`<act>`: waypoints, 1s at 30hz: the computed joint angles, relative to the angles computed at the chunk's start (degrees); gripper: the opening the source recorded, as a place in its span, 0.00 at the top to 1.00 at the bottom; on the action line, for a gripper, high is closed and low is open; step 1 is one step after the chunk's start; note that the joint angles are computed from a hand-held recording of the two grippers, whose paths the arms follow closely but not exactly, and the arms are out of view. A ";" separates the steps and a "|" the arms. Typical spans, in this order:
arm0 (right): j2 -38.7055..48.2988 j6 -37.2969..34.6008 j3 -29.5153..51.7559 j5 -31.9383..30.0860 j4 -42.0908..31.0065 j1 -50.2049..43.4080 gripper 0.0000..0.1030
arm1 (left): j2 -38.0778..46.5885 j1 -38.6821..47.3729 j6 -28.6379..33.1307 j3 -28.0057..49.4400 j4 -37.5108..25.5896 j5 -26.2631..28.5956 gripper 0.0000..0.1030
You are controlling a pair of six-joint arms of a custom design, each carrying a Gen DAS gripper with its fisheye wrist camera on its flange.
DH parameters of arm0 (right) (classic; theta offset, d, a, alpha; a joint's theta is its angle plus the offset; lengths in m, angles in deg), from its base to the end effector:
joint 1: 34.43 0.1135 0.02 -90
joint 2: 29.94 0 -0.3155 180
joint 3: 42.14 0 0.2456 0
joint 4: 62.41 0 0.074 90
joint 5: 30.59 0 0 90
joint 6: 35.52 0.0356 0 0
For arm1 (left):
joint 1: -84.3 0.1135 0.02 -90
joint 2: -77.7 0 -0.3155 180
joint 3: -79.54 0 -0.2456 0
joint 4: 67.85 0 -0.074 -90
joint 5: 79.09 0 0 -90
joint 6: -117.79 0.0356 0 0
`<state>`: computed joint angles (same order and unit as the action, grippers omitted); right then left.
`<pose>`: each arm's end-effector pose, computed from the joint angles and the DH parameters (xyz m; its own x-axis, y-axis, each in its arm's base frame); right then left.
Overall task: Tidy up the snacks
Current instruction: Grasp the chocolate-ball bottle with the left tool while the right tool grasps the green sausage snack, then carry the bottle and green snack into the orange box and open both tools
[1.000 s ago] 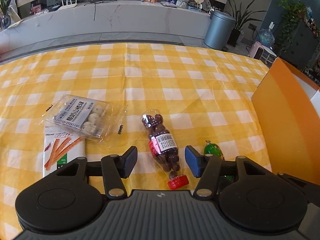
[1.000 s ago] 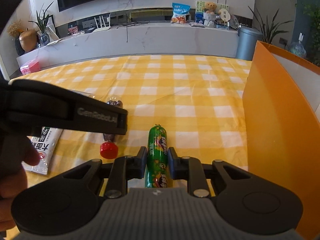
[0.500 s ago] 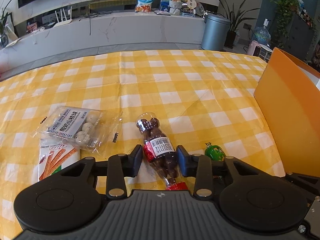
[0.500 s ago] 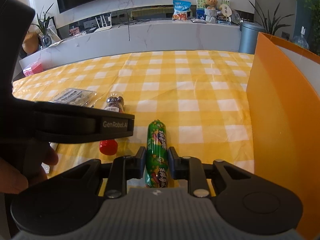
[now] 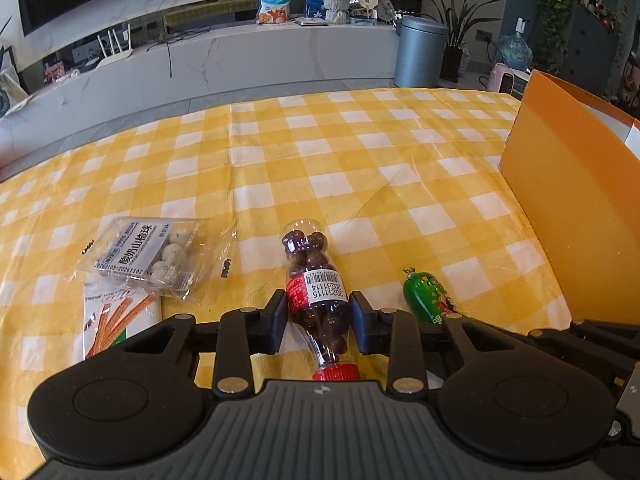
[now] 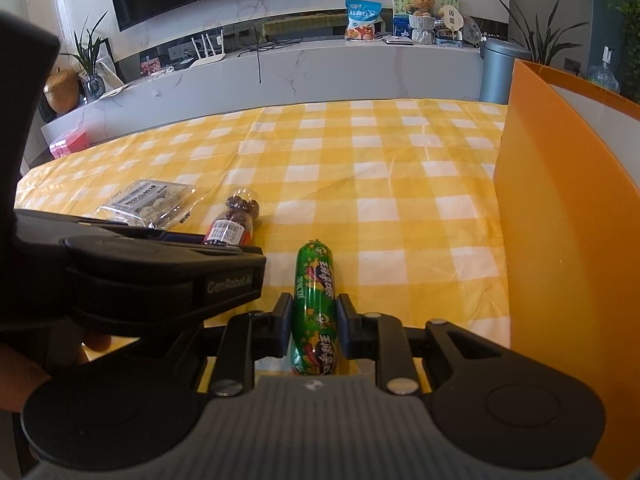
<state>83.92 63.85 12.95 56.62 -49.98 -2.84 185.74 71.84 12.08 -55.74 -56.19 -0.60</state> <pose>0.2977 0.1851 0.1128 -0.6979 -0.2383 -0.6754 -0.4441 0.8838 0.1471 0.2901 -0.0568 0.1086 -0.7618 -0.1034 -0.6395 -0.1202 0.9926 -0.0173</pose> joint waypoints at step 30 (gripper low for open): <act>-18.97 4.24 -10.12 -9.15 -0.84 -3.31 0.80 | -30.75 -9.23 -18.04 -3.99 -22.09 -4.10 0.65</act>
